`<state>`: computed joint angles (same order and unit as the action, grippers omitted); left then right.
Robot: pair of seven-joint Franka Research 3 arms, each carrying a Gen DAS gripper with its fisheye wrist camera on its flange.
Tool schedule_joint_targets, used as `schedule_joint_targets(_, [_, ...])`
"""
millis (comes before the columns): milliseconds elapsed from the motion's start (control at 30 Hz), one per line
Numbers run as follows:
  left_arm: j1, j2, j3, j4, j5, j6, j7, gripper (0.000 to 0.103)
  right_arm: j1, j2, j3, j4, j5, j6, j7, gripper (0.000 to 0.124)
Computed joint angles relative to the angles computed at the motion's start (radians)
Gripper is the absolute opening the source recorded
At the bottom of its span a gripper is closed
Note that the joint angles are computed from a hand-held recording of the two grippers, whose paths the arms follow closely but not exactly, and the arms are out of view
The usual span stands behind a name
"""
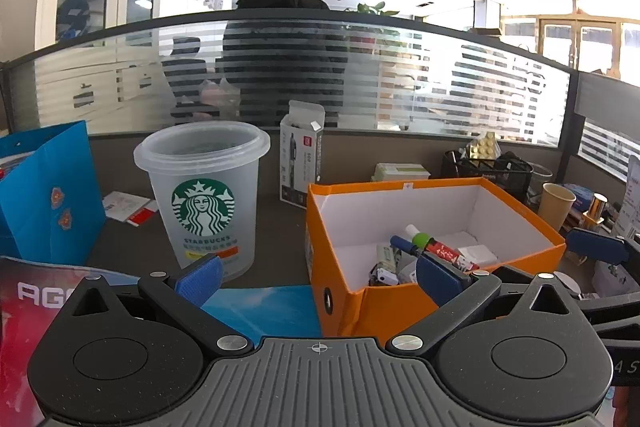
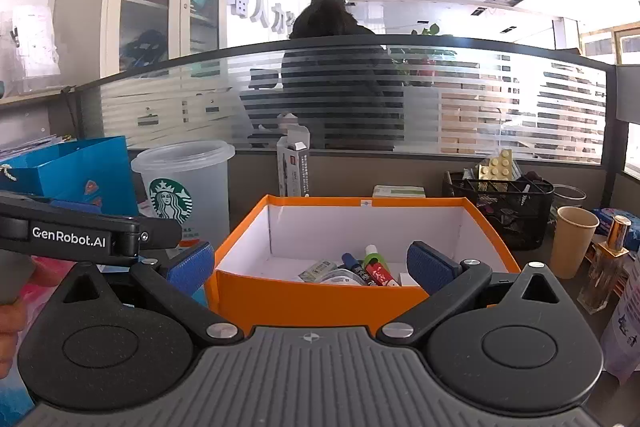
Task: Organize rigid objects
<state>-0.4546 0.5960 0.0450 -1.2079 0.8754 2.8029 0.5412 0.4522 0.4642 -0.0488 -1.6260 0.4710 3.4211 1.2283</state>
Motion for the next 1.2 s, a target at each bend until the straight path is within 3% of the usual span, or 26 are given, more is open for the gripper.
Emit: schedule_joint_targets(1200, [-0.006,0.031,0.002,0.040,-0.041,-0.022,0.046,0.103,0.010,0.014,-0.031,0.011,-0.002,-0.027,0.031,0.103])
